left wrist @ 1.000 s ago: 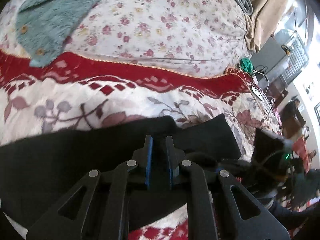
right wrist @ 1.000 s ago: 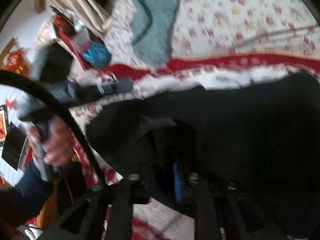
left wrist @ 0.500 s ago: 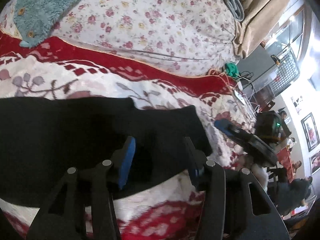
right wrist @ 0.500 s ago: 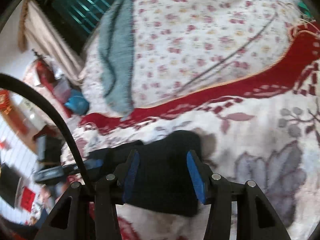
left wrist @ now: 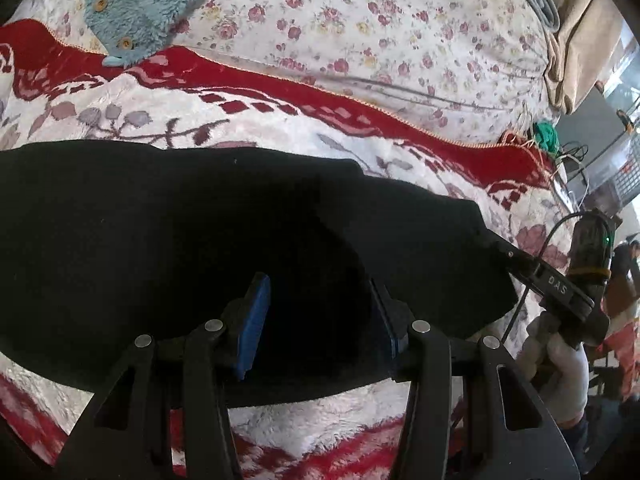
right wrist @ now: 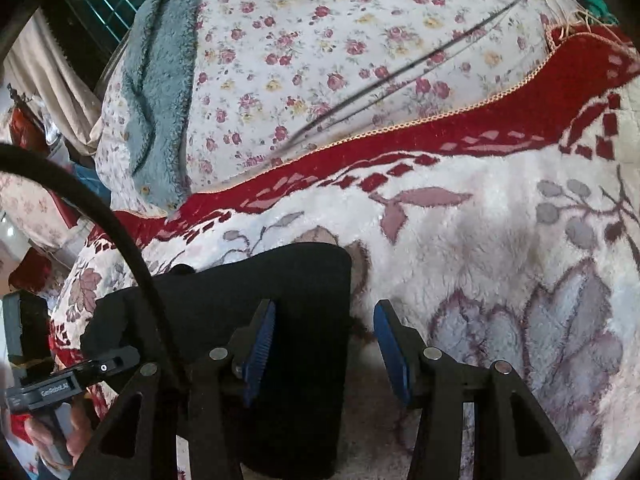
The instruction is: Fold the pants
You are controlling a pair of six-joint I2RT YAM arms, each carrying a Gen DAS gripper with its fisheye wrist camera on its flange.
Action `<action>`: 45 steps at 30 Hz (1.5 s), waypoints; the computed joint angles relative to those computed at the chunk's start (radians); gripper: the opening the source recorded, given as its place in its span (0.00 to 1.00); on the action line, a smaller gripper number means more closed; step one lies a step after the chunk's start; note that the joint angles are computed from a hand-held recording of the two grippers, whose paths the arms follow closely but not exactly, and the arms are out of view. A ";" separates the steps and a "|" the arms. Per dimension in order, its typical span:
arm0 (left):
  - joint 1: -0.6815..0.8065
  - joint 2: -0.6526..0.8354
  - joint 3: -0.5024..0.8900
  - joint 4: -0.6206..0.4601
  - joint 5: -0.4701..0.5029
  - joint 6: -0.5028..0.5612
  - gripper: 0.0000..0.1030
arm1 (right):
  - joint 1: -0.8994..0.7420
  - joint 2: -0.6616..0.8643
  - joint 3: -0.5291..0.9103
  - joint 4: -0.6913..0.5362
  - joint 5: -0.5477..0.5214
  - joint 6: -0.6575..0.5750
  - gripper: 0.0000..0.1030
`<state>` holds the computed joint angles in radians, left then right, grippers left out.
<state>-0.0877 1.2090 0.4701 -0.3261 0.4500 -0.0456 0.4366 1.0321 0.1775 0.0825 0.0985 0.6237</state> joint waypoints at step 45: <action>0.889 -0.078 0.032 -0.360 0.155 0.430 0.48 | 0.462 0.710 0.634 0.189 -0.101 -0.154 0.50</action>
